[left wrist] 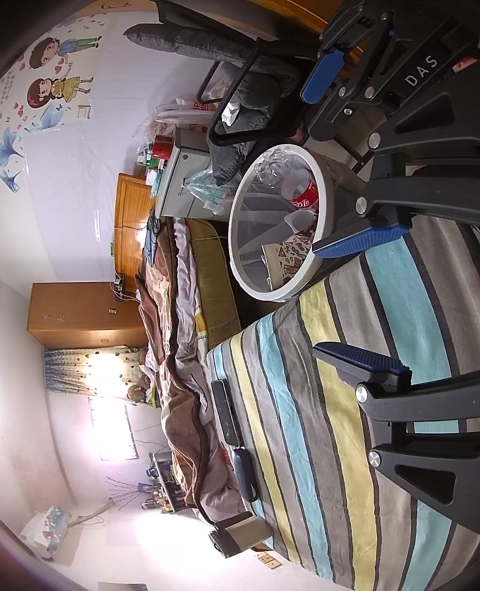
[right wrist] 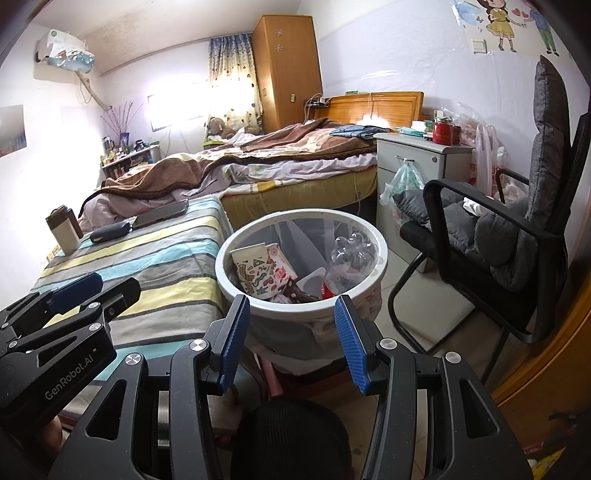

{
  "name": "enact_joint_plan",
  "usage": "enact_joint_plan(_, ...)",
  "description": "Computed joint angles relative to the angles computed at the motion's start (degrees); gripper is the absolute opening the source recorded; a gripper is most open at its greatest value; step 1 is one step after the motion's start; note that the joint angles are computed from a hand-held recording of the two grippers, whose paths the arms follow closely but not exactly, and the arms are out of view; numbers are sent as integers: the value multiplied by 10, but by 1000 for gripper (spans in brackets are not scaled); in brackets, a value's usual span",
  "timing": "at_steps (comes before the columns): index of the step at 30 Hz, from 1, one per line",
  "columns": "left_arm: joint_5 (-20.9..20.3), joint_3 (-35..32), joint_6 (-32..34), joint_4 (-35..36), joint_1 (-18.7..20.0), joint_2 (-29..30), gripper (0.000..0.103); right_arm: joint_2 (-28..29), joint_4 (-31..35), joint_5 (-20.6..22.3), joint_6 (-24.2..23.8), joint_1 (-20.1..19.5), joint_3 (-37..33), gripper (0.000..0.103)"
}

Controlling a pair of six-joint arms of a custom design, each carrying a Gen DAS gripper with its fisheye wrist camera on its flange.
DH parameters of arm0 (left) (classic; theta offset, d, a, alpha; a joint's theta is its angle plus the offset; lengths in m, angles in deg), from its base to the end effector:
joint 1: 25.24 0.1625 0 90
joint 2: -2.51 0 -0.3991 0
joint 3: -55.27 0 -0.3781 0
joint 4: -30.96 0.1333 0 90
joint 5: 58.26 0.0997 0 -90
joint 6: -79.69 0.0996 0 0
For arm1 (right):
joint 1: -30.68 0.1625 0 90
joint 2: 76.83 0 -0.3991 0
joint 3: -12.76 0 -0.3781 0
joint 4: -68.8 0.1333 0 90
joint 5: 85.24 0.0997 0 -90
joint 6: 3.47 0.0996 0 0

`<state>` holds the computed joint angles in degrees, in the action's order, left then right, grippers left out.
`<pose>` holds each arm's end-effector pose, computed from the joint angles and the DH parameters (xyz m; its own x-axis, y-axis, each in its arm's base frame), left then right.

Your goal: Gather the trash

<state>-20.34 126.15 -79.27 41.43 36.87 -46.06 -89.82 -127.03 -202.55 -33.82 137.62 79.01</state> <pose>-0.0987 -0.6395 0.2012 -0.7056 -0.1070 -0.7005 0.5428 0.5539 -0.6314 0.3011 -0.6880 -0.0254 -0.7356 -0.2164 0.6419 -0.6359 0.5470 -0.5444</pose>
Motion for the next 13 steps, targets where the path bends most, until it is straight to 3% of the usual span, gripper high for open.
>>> enact_joint_plan(13, -7, -6, -6, 1, 1, 7, 47, 1, -2, 0, 2, 0, 2, 50)
